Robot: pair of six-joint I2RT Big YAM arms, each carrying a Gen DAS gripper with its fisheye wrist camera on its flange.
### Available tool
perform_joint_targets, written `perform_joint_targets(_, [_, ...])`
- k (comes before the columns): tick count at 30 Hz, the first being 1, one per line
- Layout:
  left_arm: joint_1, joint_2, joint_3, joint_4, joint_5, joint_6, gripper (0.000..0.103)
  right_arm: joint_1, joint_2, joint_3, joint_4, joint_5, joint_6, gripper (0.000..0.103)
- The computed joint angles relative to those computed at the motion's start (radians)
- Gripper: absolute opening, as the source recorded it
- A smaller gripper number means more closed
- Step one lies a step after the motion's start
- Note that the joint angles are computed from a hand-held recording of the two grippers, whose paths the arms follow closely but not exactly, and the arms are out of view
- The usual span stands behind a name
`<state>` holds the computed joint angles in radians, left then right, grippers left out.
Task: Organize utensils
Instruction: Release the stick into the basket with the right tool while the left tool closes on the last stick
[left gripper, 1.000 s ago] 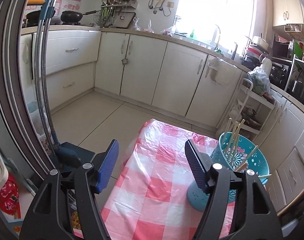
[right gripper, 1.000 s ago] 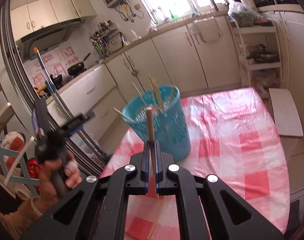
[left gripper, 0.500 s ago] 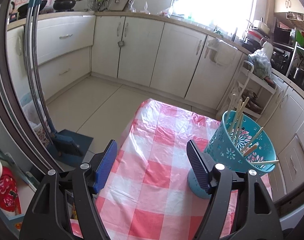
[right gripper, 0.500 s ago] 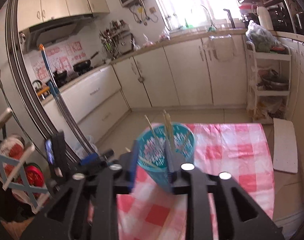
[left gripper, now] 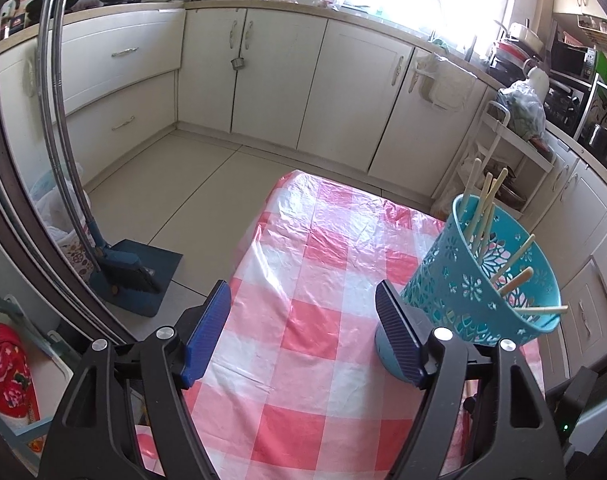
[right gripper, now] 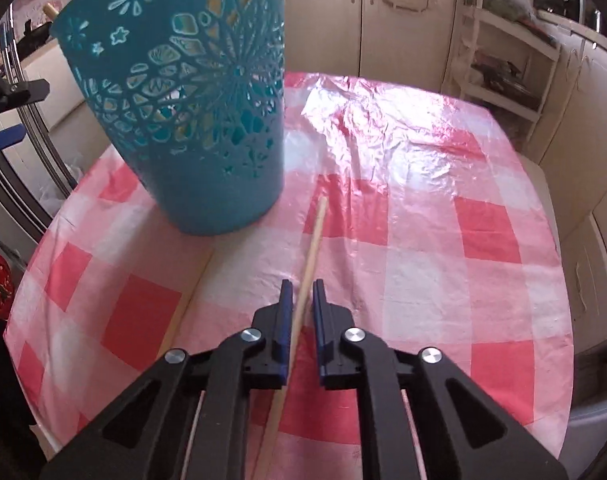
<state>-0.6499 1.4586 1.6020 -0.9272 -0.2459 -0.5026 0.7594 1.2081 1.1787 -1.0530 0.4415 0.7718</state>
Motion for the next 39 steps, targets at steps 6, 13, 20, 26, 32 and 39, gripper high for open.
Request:
perform_joint_targets(6, [-0.02, 0.025, 0.021, -0.056, -0.011, 0.045, 0.072, 0.029, -0.103, -0.026, -0.012, 0.009, 0.082, 0.006])
perform_joint_targets(13, [-0.13, 0.111, 0.039, -0.209, 0.066, 0.202, 0.072, 0.046, -0.281, -0.005, 0.081, 0.083, 0.123, 0.006])
perform_joint_targets(20, [-0.18, 0.088, -0.023, -0.171, 0.099, 0.158, 0.073, 0.001, -0.239, 0.117, 0.442, 0.107, -0.124, 0.006])
perform_joint_targets(26, [-0.166, 0.075, -0.044, -0.172, 0.096, 0.149, 0.073, -0.07, -0.072, 0.216, 0.628, 0.071, -0.21, 0.006])
perform_joint_targets(32, [-0.152, 0.076, -0.043, -0.184, 0.1, 0.154, 0.073, -0.116, 0.032, 0.256, 0.606, 0.053, -0.172, 0.006])
perform_joint_targets(39, [-0.16, 0.082, -0.033, -0.185, 0.104, 0.173, 0.073, -0.105, 0.055, 0.254, 0.504, 0.044, -0.205, 0.007])
